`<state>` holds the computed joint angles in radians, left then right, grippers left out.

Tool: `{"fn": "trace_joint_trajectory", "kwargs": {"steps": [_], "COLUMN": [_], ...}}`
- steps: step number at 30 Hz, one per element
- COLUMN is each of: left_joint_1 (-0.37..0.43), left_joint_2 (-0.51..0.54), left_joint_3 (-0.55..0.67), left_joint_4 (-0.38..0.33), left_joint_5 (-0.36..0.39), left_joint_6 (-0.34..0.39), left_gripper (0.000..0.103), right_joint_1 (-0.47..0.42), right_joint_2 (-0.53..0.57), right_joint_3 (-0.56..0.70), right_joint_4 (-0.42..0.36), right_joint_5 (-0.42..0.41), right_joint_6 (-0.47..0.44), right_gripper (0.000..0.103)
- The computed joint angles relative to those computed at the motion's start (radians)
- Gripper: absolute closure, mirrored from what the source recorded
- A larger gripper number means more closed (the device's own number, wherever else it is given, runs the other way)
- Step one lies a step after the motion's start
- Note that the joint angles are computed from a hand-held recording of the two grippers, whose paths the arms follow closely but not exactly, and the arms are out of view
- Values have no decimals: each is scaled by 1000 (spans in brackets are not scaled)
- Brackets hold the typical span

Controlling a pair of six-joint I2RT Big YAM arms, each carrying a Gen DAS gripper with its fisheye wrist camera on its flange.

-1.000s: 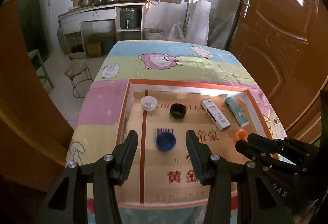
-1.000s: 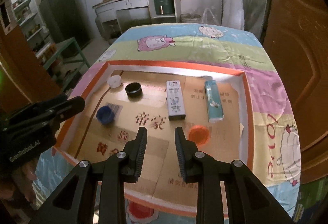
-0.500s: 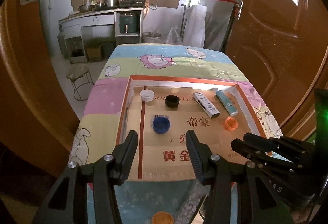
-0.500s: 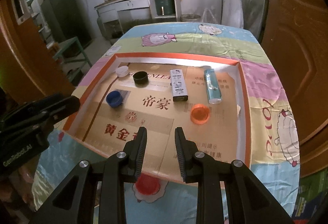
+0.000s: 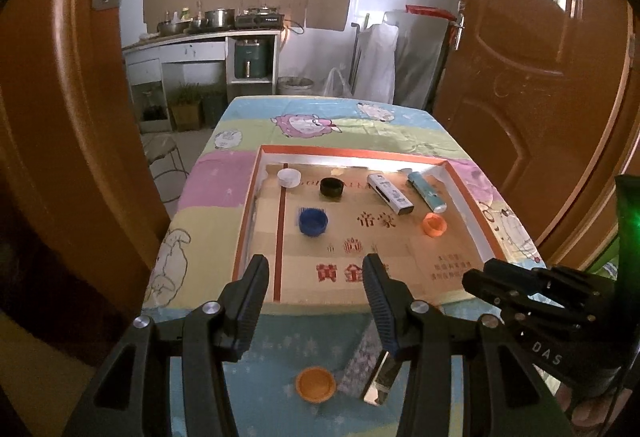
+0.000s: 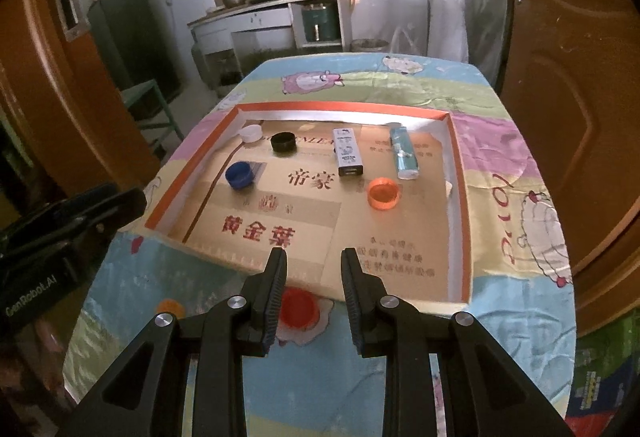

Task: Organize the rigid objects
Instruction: 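Withdraw both tools from the box lid toward the orange and red caps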

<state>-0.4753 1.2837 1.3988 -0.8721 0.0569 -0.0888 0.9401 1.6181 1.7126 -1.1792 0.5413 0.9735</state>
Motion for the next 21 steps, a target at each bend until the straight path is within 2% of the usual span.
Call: {"fn": "trace_joint_trajectory", "kwargs": {"steps": [10, 21], "left_joint_1": [-9, -1], "left_joint_2": [-90, -163], "left_joint_3": [-119, -271], "left_joint_4": [40, 82], "left_joint_5": [6, 15], "left_joint_6": [-5, 50], "left_gripper": [54, 54], "right_joint_1": [64, 83], "right_joint_2": [-21, -30], "right_joint_3": [-45, -105], "right_joint_4": [-3, 34], "right_joint_5": [45, 7], "right_joint_6": [54, 101], "right_gripper": [74, 74]}}
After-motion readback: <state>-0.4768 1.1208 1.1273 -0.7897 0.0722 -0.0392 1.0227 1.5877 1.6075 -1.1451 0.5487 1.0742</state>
